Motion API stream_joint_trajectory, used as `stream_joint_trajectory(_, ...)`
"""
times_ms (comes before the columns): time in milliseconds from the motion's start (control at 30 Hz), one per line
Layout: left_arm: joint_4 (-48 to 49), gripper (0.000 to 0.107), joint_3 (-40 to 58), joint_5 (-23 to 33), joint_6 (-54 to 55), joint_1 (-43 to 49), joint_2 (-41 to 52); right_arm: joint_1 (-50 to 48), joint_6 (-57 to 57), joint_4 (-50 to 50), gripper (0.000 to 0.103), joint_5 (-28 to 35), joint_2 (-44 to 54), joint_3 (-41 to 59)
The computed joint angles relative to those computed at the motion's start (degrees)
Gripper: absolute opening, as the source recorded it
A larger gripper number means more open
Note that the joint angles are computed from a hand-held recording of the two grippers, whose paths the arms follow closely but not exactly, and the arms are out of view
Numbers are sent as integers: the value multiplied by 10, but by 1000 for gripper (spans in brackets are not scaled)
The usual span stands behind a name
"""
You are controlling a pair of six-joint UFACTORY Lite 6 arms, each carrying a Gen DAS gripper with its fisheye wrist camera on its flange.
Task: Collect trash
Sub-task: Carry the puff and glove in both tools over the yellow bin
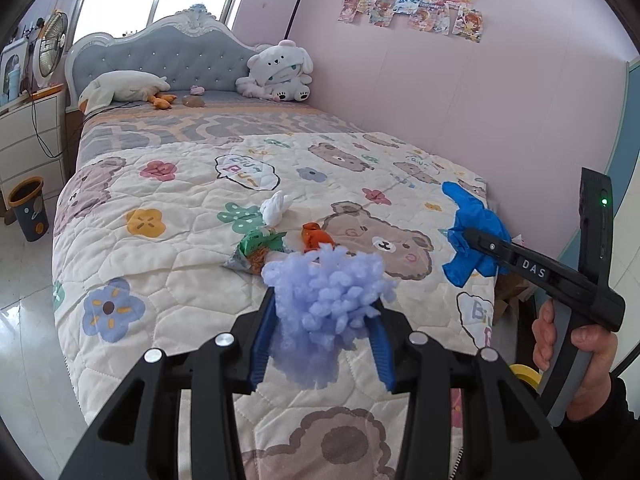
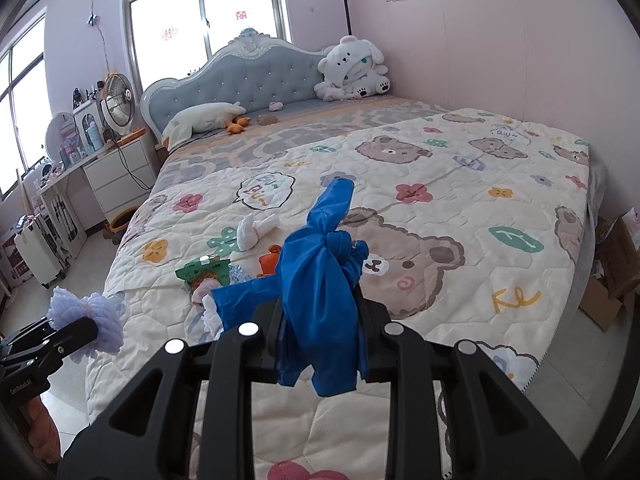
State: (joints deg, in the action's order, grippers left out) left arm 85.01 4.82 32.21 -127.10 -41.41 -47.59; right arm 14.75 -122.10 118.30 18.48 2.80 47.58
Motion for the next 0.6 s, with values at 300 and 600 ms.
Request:
stream_joint_trajectory(300, -38, 40, 37, 74, -22, -104, 35, -46, 96, -120, 25, 16, -114, -75)
stream_joint_trajectory(600, -35, 40, 79, 114, -67, -181, 99, -106, 189, -235, 25, 47, -202, -126)
